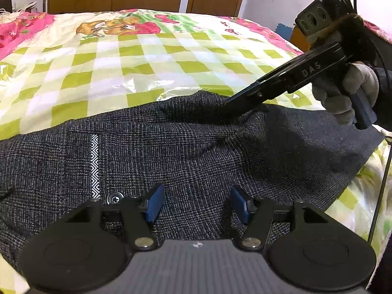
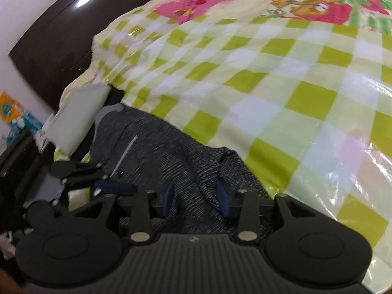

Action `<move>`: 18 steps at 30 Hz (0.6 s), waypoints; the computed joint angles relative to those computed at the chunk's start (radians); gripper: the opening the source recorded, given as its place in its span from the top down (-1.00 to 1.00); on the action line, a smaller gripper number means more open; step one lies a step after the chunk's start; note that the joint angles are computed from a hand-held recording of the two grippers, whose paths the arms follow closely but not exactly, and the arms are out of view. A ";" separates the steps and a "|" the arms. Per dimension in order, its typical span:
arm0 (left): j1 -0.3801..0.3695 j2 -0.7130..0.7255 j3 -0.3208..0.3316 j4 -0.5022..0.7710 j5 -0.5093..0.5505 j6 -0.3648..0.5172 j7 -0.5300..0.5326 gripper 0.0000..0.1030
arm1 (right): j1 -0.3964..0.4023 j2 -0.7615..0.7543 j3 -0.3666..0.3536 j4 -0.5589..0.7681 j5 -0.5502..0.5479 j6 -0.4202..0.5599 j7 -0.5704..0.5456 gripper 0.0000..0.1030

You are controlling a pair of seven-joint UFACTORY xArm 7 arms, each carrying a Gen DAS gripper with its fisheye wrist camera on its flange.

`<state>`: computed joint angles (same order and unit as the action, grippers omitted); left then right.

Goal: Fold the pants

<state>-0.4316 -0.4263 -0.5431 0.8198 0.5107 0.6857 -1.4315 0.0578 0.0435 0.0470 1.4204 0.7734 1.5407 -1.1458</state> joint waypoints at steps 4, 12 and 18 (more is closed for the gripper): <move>0.008 -0.011 -0.006 -0.015 0.014 -0.021 -0.025 -0.37 | 0.018 0.016 0.015 0.003 -0.021 -0.053 0.040 0.23; 0.022 -0.069 -0.036 -0.026 0.008 0.061 -0.054 -0.37 | 0.043 0.037 0.048 0.017 0.037 -0.086 0.099 0.70; 0.000 -0.133 -0.067 -0.018 -0.036 0.216 -0.053 -0.33 | 0.082 0.036 0.059 -0.025 -0.027 -0.266 0.261 0.78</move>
